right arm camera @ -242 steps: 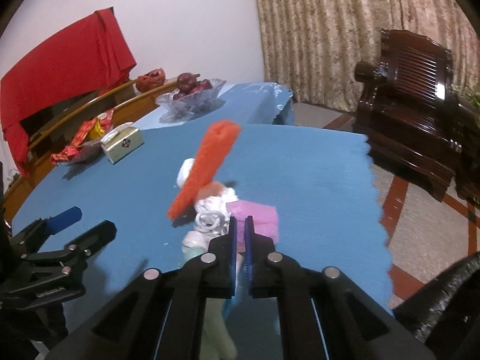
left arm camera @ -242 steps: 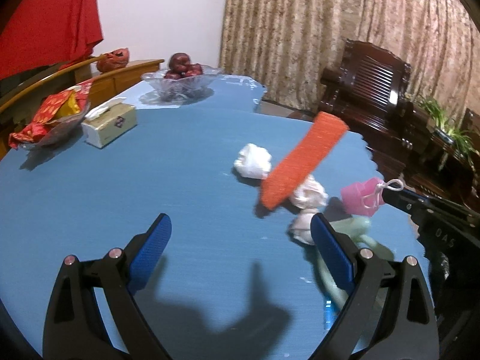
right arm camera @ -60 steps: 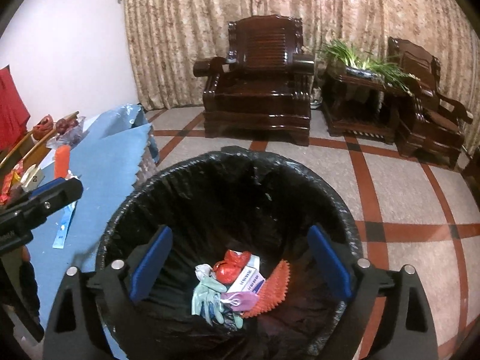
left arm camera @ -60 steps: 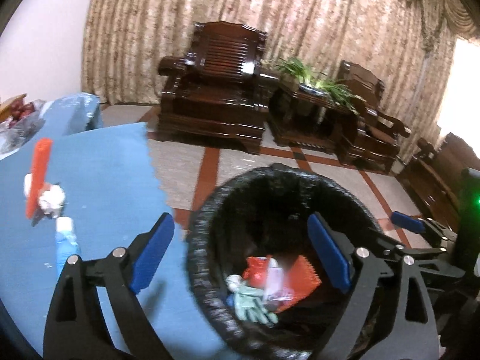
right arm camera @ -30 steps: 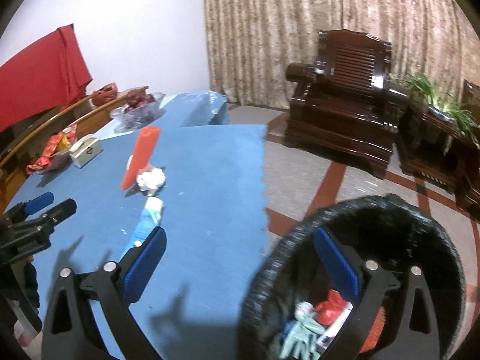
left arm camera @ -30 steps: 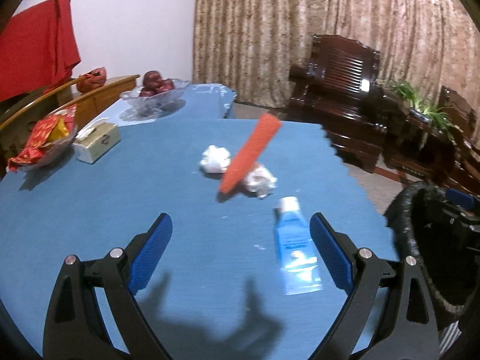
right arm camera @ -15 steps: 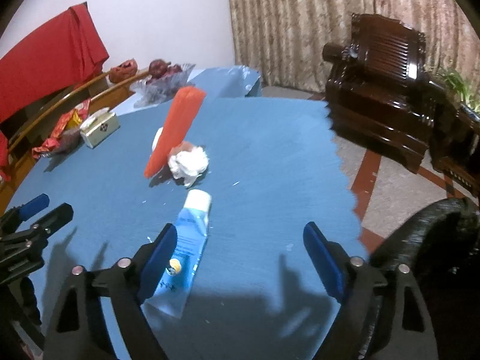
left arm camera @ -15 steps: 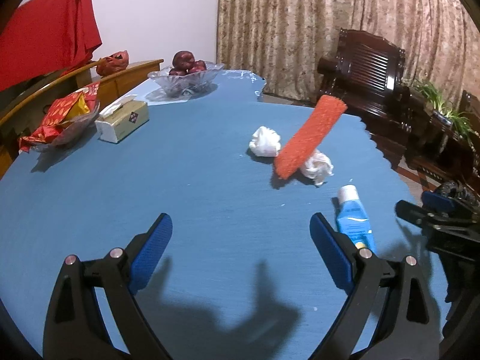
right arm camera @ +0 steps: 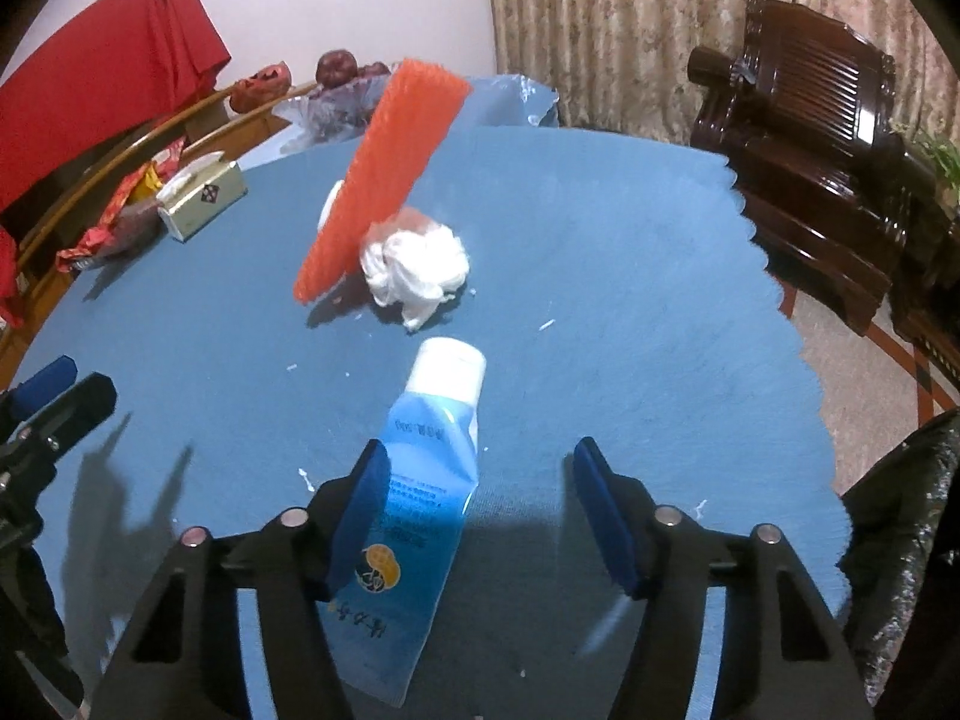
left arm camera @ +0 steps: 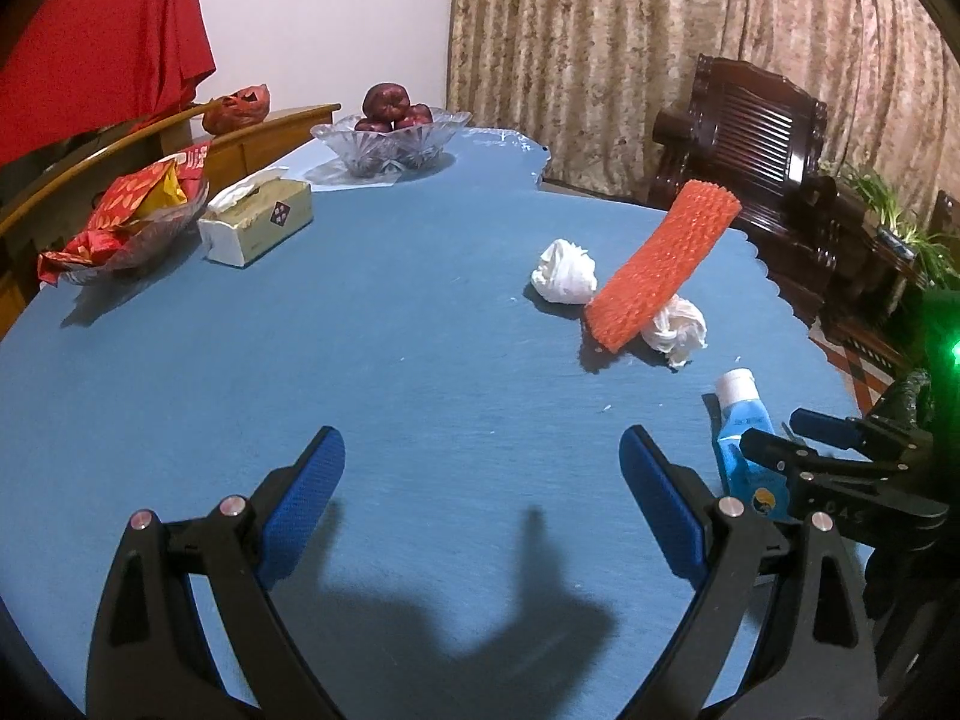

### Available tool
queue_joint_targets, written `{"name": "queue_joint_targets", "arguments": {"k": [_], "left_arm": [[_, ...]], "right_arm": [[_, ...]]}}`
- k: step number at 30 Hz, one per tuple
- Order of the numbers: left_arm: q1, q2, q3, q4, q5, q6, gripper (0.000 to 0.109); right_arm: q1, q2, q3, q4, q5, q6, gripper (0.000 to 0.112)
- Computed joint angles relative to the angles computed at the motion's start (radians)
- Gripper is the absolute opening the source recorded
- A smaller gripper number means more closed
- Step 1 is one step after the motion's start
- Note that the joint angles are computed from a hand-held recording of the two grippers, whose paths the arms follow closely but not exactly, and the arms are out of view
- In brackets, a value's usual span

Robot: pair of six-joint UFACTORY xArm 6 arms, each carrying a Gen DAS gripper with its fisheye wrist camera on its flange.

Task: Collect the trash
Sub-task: 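Grasp the blue toothpaste tube with the right gripper while the left gripper grasps the orange foam mesh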

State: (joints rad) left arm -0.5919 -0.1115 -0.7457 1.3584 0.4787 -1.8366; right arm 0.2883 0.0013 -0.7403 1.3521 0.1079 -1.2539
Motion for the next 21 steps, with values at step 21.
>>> {"name": "queue_joint_targets", "arguments": {"k": [21], "left_arm": [[0.01, -0.002, 0.007, 0.003, -0.002, -0.021, 0.09]], "right_arm": [[0.011, -0.042, -0.011, -0.01, 0.095, 0.0, 0.015]]}}
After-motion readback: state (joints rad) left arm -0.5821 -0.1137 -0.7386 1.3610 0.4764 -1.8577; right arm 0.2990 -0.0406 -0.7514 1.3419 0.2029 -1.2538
